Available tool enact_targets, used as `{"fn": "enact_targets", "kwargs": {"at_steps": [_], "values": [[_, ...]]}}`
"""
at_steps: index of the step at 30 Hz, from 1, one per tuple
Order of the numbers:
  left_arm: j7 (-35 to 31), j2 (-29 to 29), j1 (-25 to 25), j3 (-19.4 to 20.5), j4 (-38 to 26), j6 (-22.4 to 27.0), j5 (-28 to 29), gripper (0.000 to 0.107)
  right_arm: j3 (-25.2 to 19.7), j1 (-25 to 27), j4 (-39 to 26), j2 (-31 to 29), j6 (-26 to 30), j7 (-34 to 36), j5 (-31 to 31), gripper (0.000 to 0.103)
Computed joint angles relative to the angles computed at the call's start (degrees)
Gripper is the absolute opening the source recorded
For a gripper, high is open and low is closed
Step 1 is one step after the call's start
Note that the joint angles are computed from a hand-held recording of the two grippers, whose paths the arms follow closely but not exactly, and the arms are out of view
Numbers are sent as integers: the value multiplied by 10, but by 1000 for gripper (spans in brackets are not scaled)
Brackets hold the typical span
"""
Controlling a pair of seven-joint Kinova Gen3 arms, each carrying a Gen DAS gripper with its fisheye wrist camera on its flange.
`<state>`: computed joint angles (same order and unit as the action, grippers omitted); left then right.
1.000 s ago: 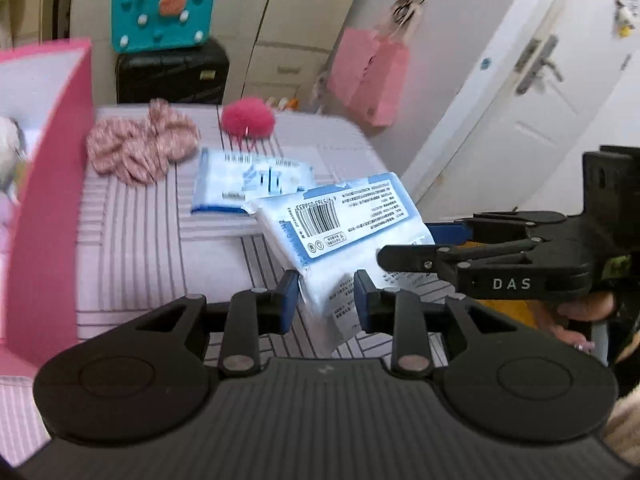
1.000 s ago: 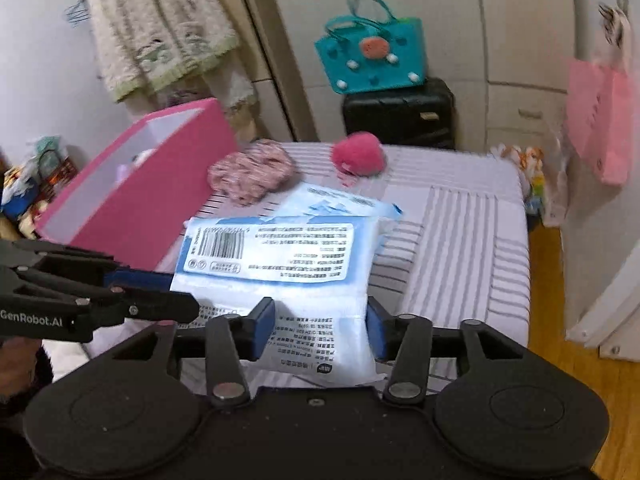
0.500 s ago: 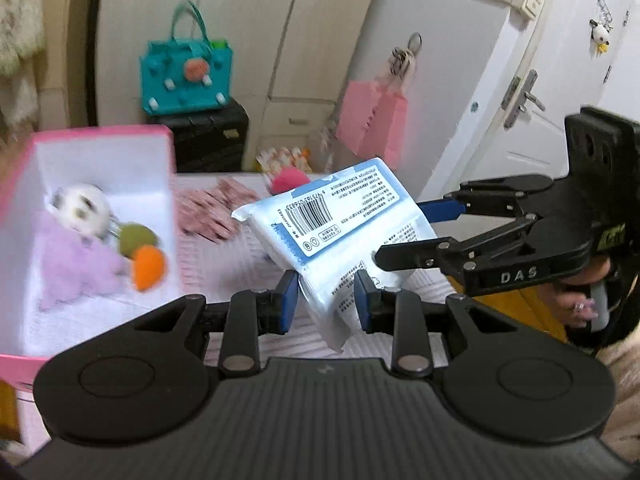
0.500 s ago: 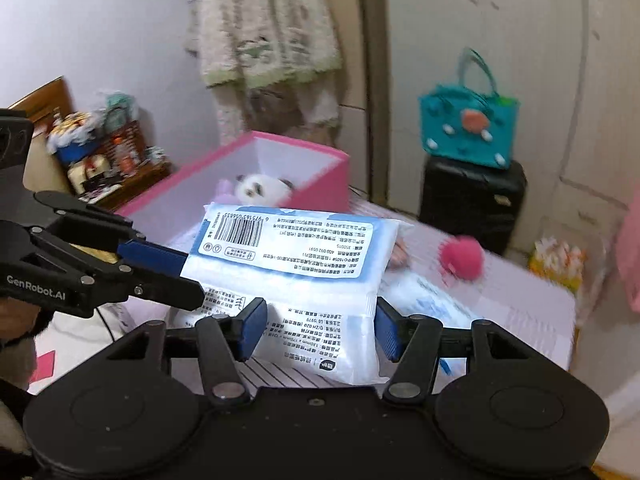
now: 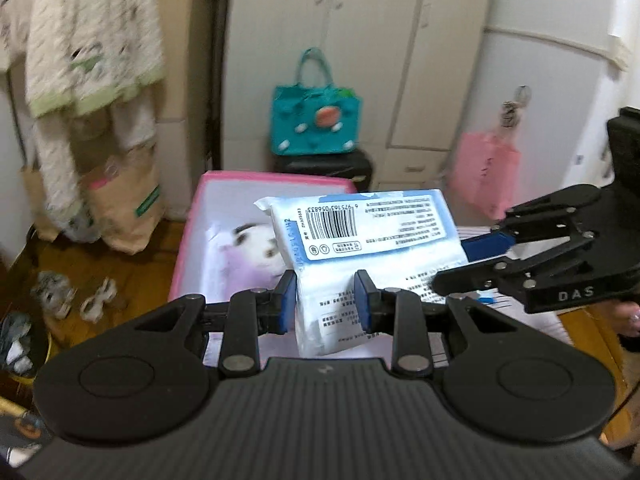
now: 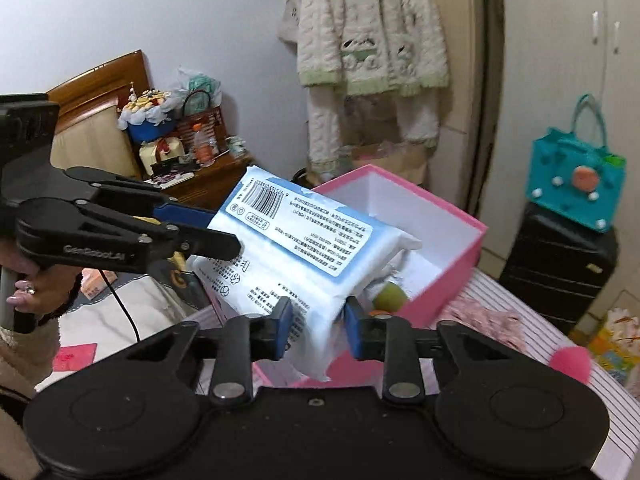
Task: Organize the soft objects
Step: 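Carry the white pack over the pink box and open the right tool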
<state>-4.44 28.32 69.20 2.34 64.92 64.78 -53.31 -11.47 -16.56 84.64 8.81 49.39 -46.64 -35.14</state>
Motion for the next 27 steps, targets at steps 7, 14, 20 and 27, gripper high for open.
{"fn": "enact_targets", "kwargs": {"at_steps": [7,14,20,27], "values": [[-102,16,-54,6,-23,37,66,29,-6,-48,-93,84,49,-94,88,32],[-151,21,-78,5,-21,28,117,29,-12,-64,-118,117,74,-145,128,32],[-188,39,-65,-3,-43,50,116,29,-19,-65,-120,120,86,-137,141,32],[-176,63,-41,-23,-74,96,102,38,-15,-79,-87,103,41,-129,171,33]]}}
